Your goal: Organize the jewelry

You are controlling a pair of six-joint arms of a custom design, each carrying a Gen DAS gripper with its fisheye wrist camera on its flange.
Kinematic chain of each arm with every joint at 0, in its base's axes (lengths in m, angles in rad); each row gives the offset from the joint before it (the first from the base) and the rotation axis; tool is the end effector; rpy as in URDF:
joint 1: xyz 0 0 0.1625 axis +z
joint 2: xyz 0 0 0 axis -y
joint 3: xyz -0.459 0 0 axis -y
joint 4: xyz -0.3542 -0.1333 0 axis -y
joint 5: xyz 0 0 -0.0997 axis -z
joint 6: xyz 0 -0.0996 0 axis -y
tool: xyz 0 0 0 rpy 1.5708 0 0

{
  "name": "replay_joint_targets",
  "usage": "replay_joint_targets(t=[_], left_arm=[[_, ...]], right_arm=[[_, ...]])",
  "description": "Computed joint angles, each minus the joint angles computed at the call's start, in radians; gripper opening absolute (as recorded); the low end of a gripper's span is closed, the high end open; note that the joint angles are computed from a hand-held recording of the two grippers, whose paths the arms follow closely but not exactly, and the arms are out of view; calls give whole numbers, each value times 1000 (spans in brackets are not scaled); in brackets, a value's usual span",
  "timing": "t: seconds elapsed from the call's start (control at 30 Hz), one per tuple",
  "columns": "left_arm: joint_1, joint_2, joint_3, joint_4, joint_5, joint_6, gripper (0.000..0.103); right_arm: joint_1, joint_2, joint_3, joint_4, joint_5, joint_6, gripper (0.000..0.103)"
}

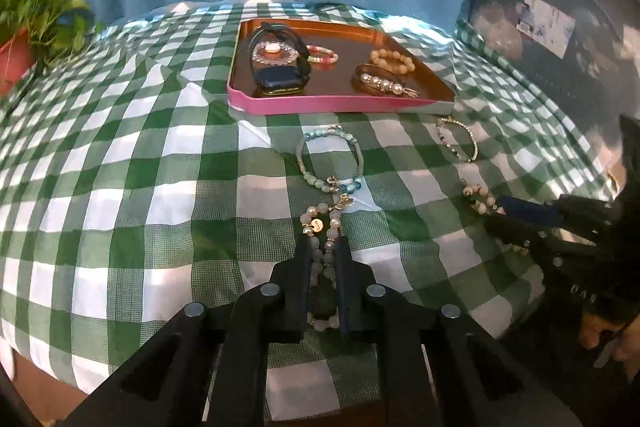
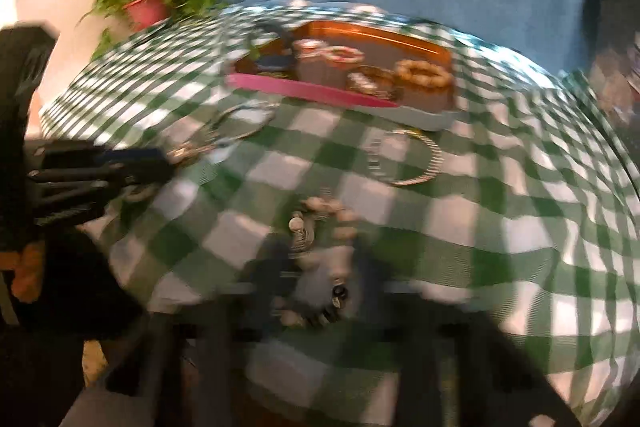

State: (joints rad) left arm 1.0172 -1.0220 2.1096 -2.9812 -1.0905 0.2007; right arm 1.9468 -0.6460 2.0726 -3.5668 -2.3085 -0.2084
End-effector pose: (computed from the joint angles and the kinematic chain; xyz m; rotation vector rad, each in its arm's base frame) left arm -0.1243 -0.5422 0.1883 0.8858 2.5258 -0.5437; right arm 0.2604 -0.4790 0.0800 0.4223 -2.3265 0.7612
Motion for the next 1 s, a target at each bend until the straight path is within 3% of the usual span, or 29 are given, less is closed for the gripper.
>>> replay_joint_targets(t=[0.07,0.13,0.17,0.37,0.67,0.73,0.77,0.9,1.0], left_arm=[[3,-2,-2,-4,13,19,12],[13,-13,-9,20,-12,-1,9],[18,-24,-11,24,-30,-12,0],[24,-32,-10,32,-59,-64,0],[12,-35,3,4,-73,-51,0],[3,-25,5,11,-32,-25,0],[-2,-19,9,9,-2,-24,3],[-7,-24,9,37,-24,-29,14],[-10,-16,7,40,-17,-14,31]], right_arm=[[-22,-29,16,17,61,36,18],[-16,-25,12,19,45,33,17],[-19,-30,21,11,59,51,17],[-30,-54,50,-3,96,84,17],[-24,-64,50,-37,114,61,13],[-22,-65,47,-29,112,51,13],[-20,-60,43,-28,97,46,13],[-15,-56,44,-31,114,15,13],[-10,-45,32,-11,91,4,13]])
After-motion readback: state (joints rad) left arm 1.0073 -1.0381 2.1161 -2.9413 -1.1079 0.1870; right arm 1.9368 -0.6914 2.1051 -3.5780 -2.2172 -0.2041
